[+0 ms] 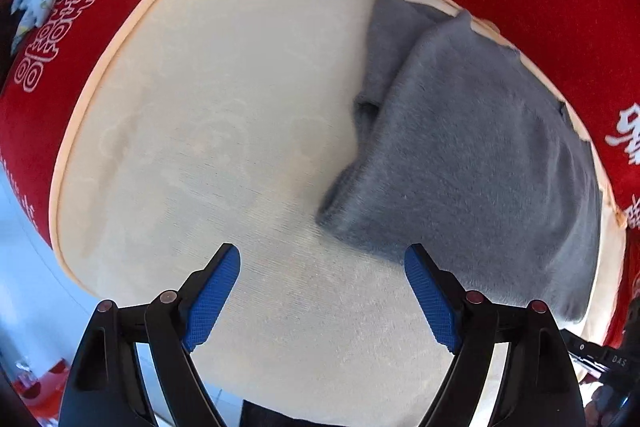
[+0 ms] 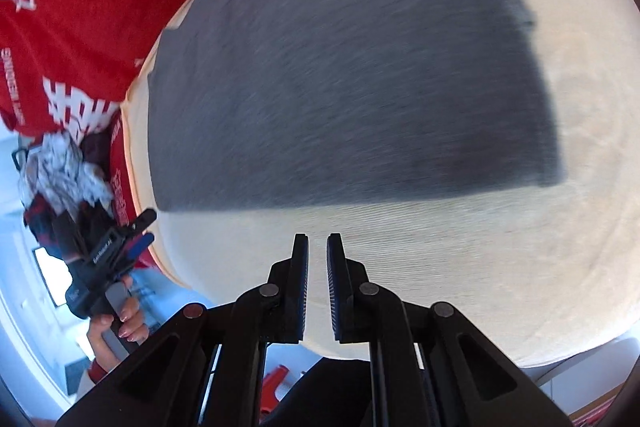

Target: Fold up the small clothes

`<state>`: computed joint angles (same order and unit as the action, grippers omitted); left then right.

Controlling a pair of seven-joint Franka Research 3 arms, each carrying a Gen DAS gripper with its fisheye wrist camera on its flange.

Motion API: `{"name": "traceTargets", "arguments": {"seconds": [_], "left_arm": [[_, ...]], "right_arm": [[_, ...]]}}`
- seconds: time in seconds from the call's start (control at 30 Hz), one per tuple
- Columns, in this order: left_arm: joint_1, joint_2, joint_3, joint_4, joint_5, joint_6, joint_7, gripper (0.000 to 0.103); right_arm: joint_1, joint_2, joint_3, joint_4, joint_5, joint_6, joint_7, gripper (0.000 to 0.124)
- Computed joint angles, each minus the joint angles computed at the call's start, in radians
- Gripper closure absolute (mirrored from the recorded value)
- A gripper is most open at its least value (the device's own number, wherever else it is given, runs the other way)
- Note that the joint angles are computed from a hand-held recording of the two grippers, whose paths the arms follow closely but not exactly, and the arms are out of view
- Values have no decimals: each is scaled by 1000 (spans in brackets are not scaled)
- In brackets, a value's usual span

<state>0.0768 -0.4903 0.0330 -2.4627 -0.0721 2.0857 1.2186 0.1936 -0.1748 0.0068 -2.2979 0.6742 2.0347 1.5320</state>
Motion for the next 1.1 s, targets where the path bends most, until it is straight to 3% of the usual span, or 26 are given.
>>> {"name": "traceTargets", "arguments": {"seconds": [0.2,0.6,0.8,0.9,1.0,1.1], "left_arm": [[-15,31,-2,25,-17,-19,22,18],[-23,106,-42,126,25,-77,0,18],[-33,145,-47,160,33,-63,21,18],[-35,178,-47,178,29,-48,47,18],[-29,189,-40,183,32,-51,92,18],[-18,207,-33,195,44,-50,148,18]], "right_arm": [[17,28,13,29,-10,-9,-24,95],[-7,103,-6,84,68,-36,-96,95],[-6,152,9,148,92,-28,-133,95],[8,195,27,200,88,6,-149,96],[33,236,49,255,47,76,-119,109],[56,290,68,318,53,134,-79,109]]}}
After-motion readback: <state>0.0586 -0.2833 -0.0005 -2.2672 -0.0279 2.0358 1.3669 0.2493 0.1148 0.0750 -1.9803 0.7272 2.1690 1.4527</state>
